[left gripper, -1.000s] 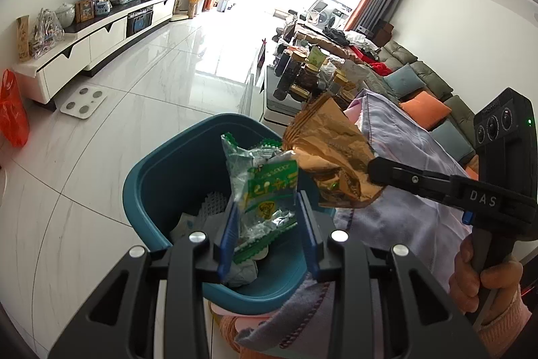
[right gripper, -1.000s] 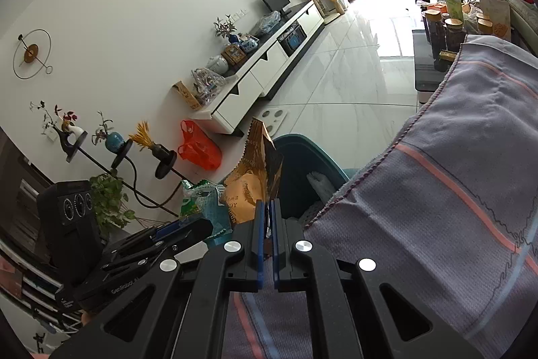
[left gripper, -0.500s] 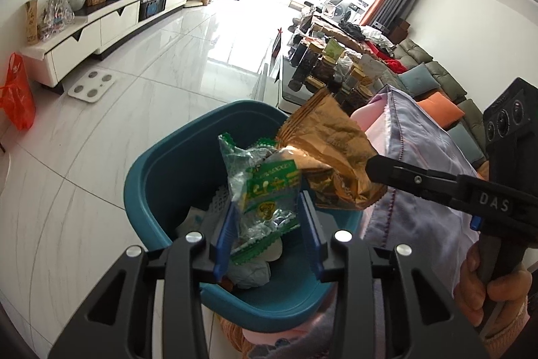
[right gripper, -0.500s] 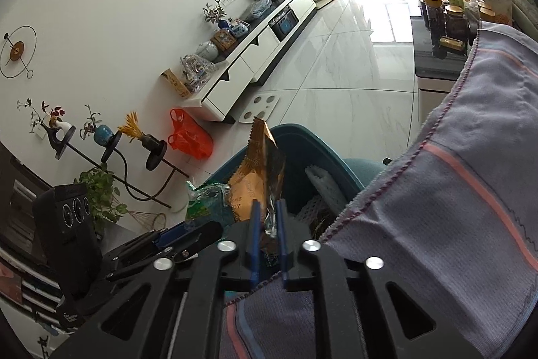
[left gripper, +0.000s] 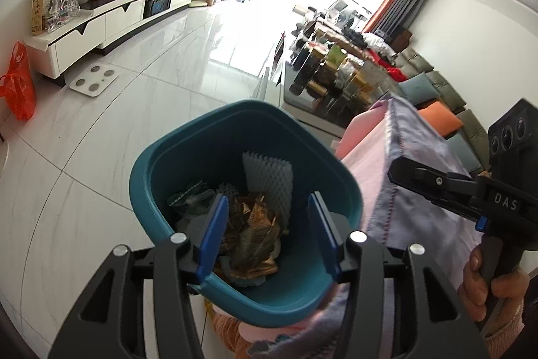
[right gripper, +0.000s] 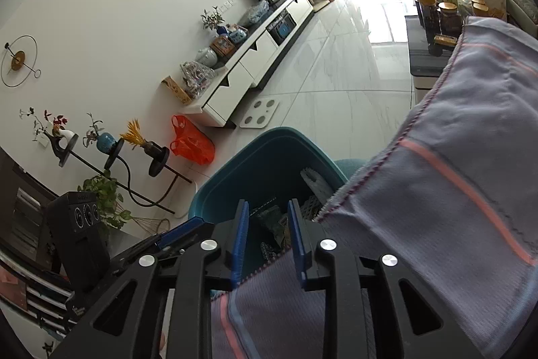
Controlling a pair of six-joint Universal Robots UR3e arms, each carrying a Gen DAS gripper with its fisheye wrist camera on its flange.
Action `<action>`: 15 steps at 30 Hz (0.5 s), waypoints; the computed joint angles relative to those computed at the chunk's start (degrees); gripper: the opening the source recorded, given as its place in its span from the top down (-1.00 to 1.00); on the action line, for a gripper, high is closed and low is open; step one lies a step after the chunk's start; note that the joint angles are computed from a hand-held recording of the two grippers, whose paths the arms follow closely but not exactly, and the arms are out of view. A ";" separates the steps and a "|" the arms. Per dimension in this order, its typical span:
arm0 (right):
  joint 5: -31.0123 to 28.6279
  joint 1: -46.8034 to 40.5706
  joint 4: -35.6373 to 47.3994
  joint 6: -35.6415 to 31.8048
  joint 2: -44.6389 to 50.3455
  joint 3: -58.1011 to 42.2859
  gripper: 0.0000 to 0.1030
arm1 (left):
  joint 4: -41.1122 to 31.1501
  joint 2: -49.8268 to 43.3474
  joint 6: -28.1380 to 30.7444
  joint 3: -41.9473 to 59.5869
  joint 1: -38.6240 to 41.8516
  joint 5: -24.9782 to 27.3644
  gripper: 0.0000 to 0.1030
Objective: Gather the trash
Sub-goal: 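Move both open tools back over the orange peel and white tissue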
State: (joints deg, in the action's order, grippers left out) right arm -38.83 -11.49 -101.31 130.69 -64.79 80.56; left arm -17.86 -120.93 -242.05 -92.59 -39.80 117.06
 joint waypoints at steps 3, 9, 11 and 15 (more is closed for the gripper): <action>1.30 -3.21 3.75 -4.76 -3.15 1.89 0.41 | 0.35 0.35 0.60 0.96 -1.93 2.73 -0.15; 2.37 -10.26 8.99 -14.22 -9.24 6.10 0.17 | 0.04 -2.31 4.98 8.30 -7.12 7.54 -0.50; 2.78 -13.72 10.82 -17.61 -11.59 7.89 0.11 | -0.40 -4.78 7.08 13.07 -8.54 8.18 -0.61; 3.37 -21.03 14.69 -22.99 -14.66 9.86 -0.01 | -2.92 -13.97 14.23 29.62 -11.14 5.73 -0.68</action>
State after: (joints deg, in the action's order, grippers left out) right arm -35.46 -32.52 -86.62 107.70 -79.45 90.42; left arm -20.78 -134.89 -227.82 -62.97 -50.94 122.78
